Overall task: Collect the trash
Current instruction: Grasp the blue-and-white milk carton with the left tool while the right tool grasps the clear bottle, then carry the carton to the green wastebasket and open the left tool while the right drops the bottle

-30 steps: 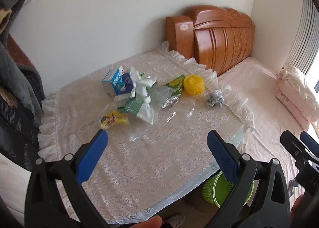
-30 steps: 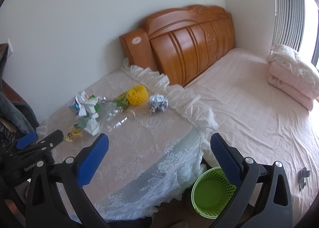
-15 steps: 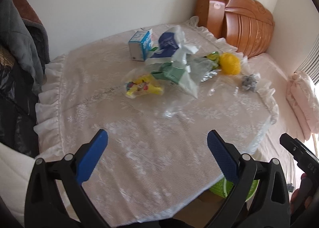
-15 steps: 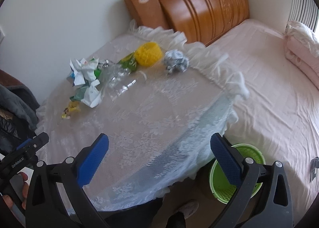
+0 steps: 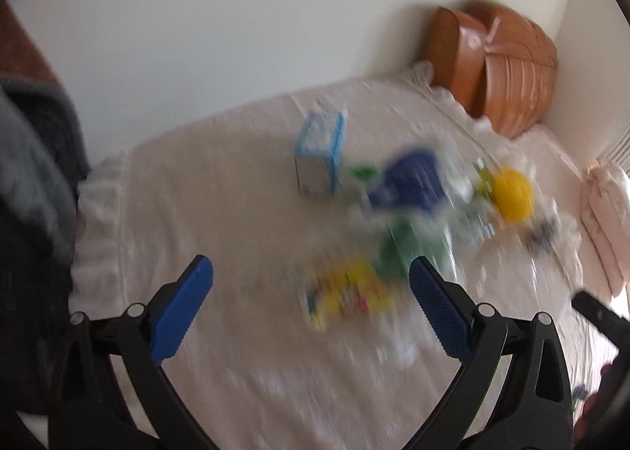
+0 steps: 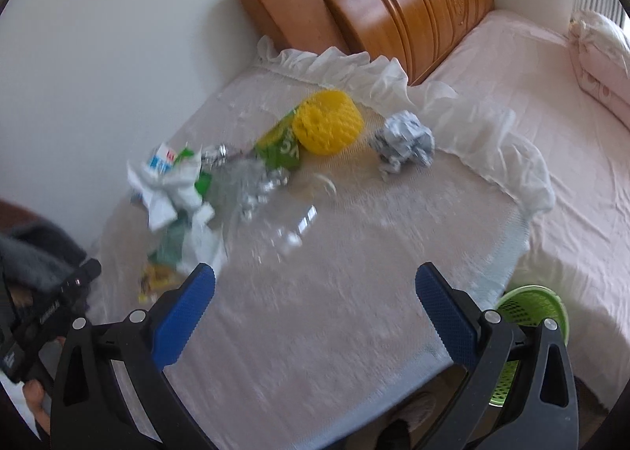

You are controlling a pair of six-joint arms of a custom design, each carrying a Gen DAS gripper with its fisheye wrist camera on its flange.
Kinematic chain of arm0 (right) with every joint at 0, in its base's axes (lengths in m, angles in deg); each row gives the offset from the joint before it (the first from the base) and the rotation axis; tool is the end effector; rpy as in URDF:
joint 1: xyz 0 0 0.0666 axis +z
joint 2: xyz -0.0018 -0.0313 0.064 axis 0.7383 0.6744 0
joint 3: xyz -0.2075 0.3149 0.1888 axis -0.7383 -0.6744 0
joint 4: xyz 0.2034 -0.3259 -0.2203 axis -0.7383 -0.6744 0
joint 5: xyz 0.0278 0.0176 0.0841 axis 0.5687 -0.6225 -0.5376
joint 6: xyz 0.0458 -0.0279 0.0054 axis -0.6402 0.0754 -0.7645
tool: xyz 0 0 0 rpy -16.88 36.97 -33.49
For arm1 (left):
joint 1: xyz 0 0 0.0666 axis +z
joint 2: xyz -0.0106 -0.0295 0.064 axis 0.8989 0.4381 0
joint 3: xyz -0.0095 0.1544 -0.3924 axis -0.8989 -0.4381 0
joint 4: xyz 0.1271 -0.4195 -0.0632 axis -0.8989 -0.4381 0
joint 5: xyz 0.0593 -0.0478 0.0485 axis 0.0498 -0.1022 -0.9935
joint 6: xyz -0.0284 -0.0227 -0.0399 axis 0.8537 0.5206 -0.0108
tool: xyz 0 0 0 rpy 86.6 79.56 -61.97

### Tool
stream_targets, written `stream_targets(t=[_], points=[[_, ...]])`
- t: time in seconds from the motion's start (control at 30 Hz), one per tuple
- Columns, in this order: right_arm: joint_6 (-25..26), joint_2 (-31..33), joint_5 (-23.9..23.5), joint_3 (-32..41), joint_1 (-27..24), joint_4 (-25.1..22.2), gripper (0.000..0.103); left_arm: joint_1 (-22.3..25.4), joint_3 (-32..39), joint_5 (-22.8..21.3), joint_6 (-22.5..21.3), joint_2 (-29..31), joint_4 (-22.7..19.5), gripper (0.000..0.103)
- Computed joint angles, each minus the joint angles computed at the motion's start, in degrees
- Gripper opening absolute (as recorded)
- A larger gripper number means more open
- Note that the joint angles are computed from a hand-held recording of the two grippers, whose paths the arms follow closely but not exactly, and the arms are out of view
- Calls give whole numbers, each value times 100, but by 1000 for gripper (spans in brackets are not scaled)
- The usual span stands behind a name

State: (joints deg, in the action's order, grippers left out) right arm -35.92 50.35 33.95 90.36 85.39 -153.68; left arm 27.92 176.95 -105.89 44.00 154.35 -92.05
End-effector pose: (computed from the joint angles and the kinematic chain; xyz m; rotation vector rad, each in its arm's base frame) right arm 0.3365 0.2534 0.5213 0.2978 2.5631 0.3869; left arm 0.3736 -0.2570 0.5586 -0.2037 2.5408 -0.0011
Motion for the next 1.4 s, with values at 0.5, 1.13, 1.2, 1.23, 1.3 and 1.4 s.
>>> stream_targets(t=[0.5, 1.13, 1.2, 1.23, 1.3, 1.4], points=[[-564, 772, 27, 449, -227, -225, 101, 1163, 1358, 902, -1471, 1982, 239, 91], [-889, 1360, -750, 527, -328, -151, 71, 1387, 520, 1929, -1511, 1588, 1069, 43], [-834, 1339, -820, 499, -301, -69, 71, 1410, 436, 1847, -1442, 1466, 1098, 43], [-848, 1305, -859, 463, -295, -7, 70, 1412, 408, 1745, -1399, 1402, 1074, 43], [-899, 1186, -931, 346, -262, 145, 70, 1409, 352, 1551, -1312, 1265, 1045, 43], [-832, 1057, -942, 287, -231, 244, 70, 1378, 281, 1398, -1188, 1032, 1042, 43]])
